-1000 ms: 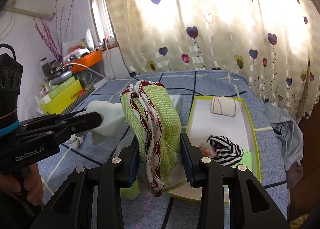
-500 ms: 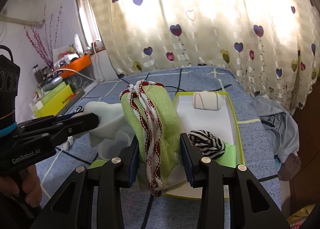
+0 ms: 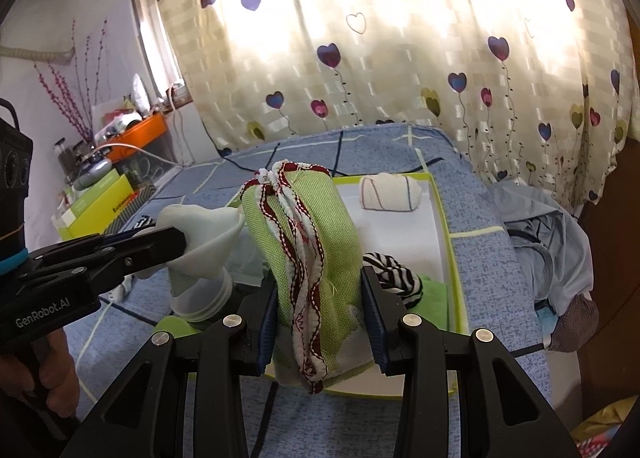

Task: Organize soft objects
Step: 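Lower the green cloth and white socks into the tray with both tools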

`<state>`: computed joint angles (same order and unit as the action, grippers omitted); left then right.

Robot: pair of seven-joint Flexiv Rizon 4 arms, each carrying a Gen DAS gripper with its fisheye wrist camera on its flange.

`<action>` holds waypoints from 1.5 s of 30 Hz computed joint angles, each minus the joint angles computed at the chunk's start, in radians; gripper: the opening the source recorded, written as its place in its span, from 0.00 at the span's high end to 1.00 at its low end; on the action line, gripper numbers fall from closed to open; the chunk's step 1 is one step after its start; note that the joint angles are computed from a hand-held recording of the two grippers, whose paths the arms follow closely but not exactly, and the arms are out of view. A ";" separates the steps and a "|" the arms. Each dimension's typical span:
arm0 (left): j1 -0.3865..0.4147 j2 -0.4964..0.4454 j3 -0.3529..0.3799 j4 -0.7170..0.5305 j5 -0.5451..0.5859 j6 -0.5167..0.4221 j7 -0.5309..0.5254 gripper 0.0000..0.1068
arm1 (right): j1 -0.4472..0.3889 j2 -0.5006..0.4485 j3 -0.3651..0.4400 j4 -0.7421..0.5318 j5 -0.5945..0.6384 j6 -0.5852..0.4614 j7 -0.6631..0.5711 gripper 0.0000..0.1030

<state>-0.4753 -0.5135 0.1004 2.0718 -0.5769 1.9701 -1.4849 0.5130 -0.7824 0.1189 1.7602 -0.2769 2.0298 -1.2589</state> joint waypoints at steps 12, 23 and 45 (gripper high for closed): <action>0.041 -0.036 -0.027 -0.049 0.069 -0.057 -0.044 0.80 | -0.027 -0.032 -0.001 -0.041 -0.009 -0.069 0.026 0.64; 0.158 -0.037 -0.114 -0.048 0.199 -0.068 -0.124 0.80 | -0.039 -0.098 0.011 -0.148 -0.050 -0.249 0.063 0.63; 0.090 -0.094 -0.018 -0.144 0.231 -0.184 -0.181 0.80 | -0.062 -0.127 0.034 -0.219 -0.057 -0.238 -0.014 0.41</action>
